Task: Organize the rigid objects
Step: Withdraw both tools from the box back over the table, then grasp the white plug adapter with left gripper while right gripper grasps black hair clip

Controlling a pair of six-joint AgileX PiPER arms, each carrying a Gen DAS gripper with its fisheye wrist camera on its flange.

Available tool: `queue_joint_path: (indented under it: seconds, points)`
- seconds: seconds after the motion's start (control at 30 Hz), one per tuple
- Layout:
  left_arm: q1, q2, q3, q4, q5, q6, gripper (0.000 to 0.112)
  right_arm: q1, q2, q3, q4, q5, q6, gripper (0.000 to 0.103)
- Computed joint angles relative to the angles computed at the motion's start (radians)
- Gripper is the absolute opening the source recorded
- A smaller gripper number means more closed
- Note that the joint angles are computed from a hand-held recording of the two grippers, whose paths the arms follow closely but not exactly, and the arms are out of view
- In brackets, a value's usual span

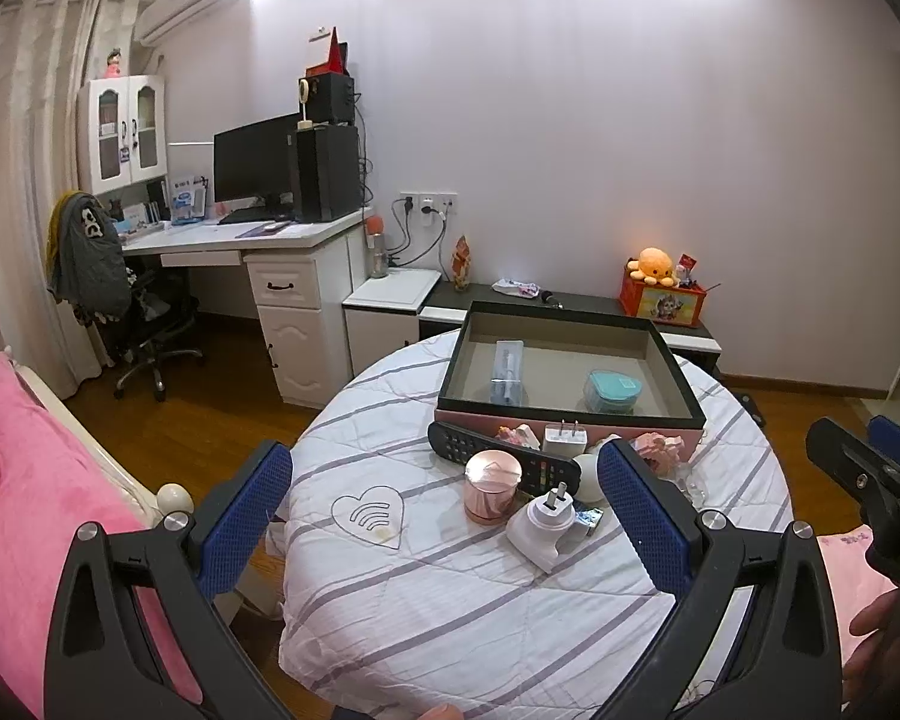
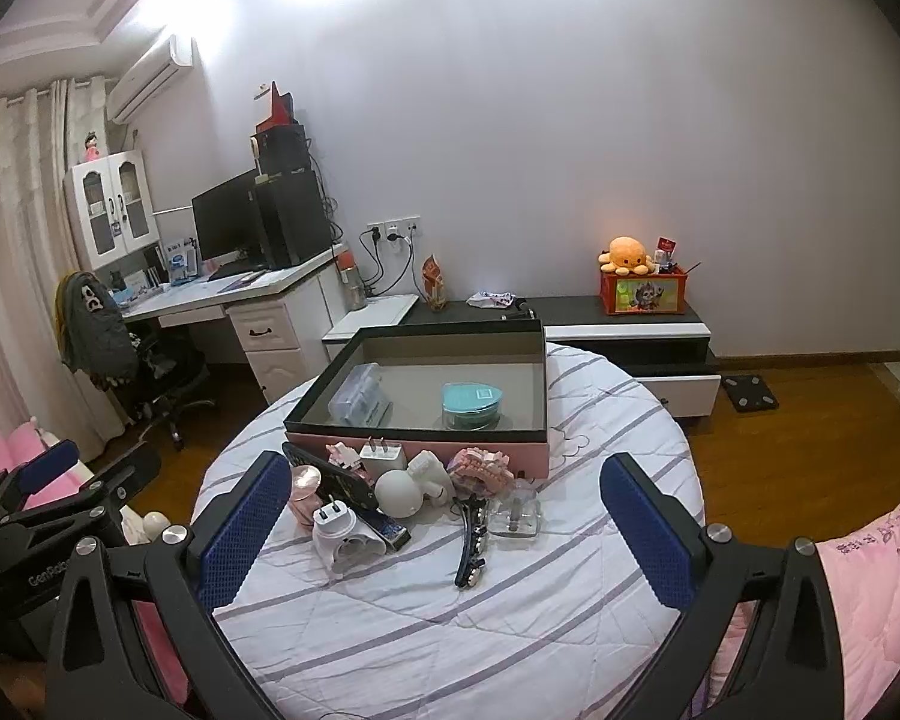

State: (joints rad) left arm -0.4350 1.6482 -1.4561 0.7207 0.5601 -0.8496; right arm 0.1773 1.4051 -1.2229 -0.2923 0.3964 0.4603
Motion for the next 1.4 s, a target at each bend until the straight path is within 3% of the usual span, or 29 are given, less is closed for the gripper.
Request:
queue_joint_path:
  seconds: [0.33, 0.7, 0.87, 1.03, 1.1, 1.17, 1.4]
  points:
    - [0.019, 0.044, 0.013, -0.067, -0.012, 0.062, 0.103, 0.001, 0.071, -0.029, -0.070, 0.053, 0.055, 0.103]
    - [0.000, 0.230, -0.057, -0.173, -0.034, 0.163, 0.103, -0.055, 0.275, -0.092, 0.041, 0.093, -0.066, 0.103]
    - [0.011, 0.335, -0.141, -0.231, -0.026, 0.206, 0.103, -0.084, 0.372, -0.148, 0.165, 0.113, -0.180, 0.103]
    - [0.023, 0.422, -0.219, -0.289, -0.008, 0.245, 0.103, -0.094, 0.445, -0.196, 0.243, 0.128, -0.255, 0.092]
    - [0.028, 0.455, -0.252, -0.319, -0.009, 0.274, 0.103, -0.097, 0.477, -0.219, 0.277, 0.138, -0.285, 0.078]
    - [0.032, 0.491, -0.296, -0.348, 0.004, 0.305, 0.103, -0.103, 0.506, -0.238, 0.320, 0.145, -0.324, 0.075]
    - [0.066, 0.603, -0.470, -0.525, 0.103, 0.449, 0.102, -0.083, 0.534, -0.264, 0.275, 0.131, -0.296, 0.060]
